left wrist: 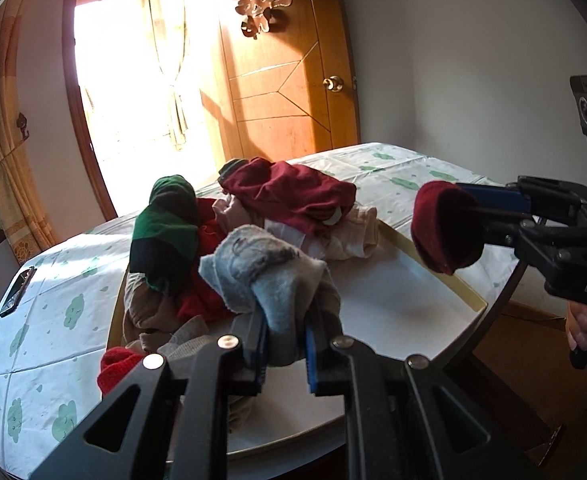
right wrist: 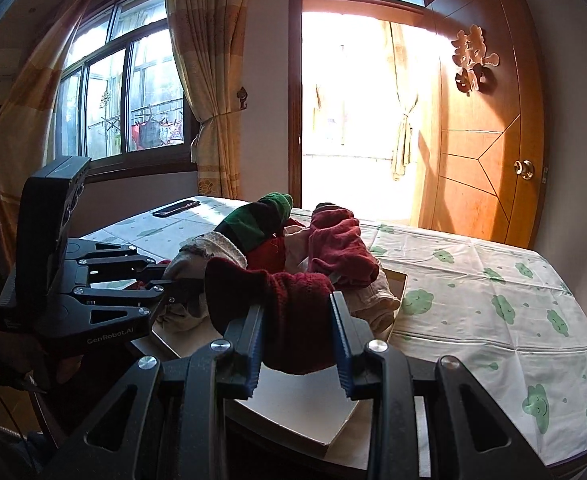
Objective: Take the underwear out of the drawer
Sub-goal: 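Lower the held dark red and grey-white underwear into the beige tray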
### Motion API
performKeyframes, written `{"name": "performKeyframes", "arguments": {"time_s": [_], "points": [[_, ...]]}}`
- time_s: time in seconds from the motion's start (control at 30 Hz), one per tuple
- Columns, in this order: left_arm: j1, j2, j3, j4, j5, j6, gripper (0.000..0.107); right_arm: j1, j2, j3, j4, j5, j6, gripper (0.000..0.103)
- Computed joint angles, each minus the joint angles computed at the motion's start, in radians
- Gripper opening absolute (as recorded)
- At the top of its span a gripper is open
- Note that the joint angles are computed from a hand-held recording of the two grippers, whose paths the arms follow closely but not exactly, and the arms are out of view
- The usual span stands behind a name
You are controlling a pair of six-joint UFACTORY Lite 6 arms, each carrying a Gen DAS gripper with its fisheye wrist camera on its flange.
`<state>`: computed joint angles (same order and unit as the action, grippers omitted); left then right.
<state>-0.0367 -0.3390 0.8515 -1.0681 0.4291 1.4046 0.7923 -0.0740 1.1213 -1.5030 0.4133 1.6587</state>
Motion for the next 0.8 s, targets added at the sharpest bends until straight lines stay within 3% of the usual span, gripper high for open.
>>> {"name": "performKeyframes", "arguments": {"time_s": [0.43, 0.8], "points": [[-0.069, 0.226, 0.157, 0.197, -0.029, -0.254, 0.012, -0.135, 0.252, 0.229, 0.372, -0.067, -0.398, 0.033], [-0.099, 0.302, 0.193, 0.265, -0.038, -0.328, 0.012, -0.145, 0.327, 0.283, 0.486, -0.042, -0.524, 0.033]]}}
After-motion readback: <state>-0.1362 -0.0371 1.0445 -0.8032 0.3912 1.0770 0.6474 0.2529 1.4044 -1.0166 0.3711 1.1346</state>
